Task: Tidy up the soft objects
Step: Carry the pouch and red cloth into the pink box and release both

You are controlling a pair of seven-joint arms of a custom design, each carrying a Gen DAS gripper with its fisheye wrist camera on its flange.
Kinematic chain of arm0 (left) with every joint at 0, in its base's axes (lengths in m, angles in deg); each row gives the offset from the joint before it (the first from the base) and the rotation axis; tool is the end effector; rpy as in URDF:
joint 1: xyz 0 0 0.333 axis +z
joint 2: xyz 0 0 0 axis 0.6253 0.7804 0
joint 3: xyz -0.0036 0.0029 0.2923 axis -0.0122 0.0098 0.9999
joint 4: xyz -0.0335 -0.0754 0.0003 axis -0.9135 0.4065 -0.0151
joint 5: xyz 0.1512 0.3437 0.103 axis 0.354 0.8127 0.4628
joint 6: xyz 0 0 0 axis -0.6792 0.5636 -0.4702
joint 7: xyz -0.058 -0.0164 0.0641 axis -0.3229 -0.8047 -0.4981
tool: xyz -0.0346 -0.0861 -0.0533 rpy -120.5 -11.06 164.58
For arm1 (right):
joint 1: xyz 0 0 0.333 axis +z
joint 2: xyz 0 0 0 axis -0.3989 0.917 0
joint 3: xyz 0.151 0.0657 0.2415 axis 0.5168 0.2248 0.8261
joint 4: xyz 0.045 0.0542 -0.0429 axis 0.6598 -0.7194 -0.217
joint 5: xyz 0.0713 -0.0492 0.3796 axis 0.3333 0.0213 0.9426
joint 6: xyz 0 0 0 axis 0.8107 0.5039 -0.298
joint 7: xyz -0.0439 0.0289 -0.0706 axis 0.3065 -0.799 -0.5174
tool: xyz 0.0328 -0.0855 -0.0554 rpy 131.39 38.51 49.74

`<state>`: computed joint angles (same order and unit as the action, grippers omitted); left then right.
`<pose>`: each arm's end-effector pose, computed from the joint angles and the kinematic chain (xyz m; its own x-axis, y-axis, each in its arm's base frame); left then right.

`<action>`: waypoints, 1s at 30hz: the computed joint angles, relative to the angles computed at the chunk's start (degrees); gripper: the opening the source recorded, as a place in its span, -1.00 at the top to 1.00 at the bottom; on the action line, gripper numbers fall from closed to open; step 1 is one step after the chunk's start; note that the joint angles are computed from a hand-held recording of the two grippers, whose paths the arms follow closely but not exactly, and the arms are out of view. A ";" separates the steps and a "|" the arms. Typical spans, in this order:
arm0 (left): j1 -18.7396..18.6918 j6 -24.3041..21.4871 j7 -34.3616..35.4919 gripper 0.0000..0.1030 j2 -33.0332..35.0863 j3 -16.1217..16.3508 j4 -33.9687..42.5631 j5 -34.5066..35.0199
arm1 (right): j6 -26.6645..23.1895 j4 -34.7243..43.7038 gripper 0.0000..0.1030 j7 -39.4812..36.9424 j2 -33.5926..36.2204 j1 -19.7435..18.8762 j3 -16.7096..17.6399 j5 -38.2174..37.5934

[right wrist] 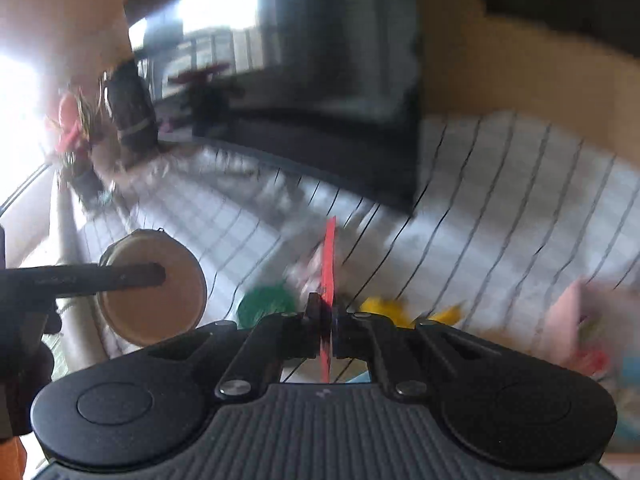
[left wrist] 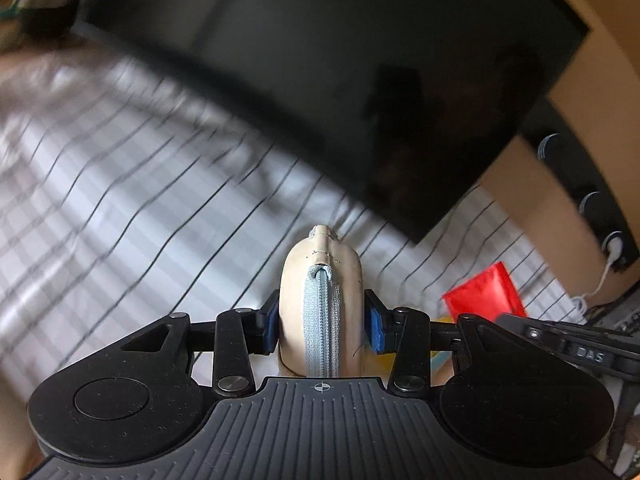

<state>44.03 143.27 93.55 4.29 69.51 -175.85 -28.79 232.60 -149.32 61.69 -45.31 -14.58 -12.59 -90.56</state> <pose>0.5993 -0.0040 0.4575 -0.2943 -0.8270 0.4791 -0.7897 -0.0720 -0.6093 0.4960 0.1901 0.4924 0.0215 -0.9812 -0.1918 -0.7147 0.1190 -0.6892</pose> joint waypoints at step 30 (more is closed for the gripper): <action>-20.52 0.86 -12.91 0.12 11.37 -14.46 12.23 16.39 | 10.91 -35.41 0.90 -15.02 -37.10 -24.47 -3.25 14.62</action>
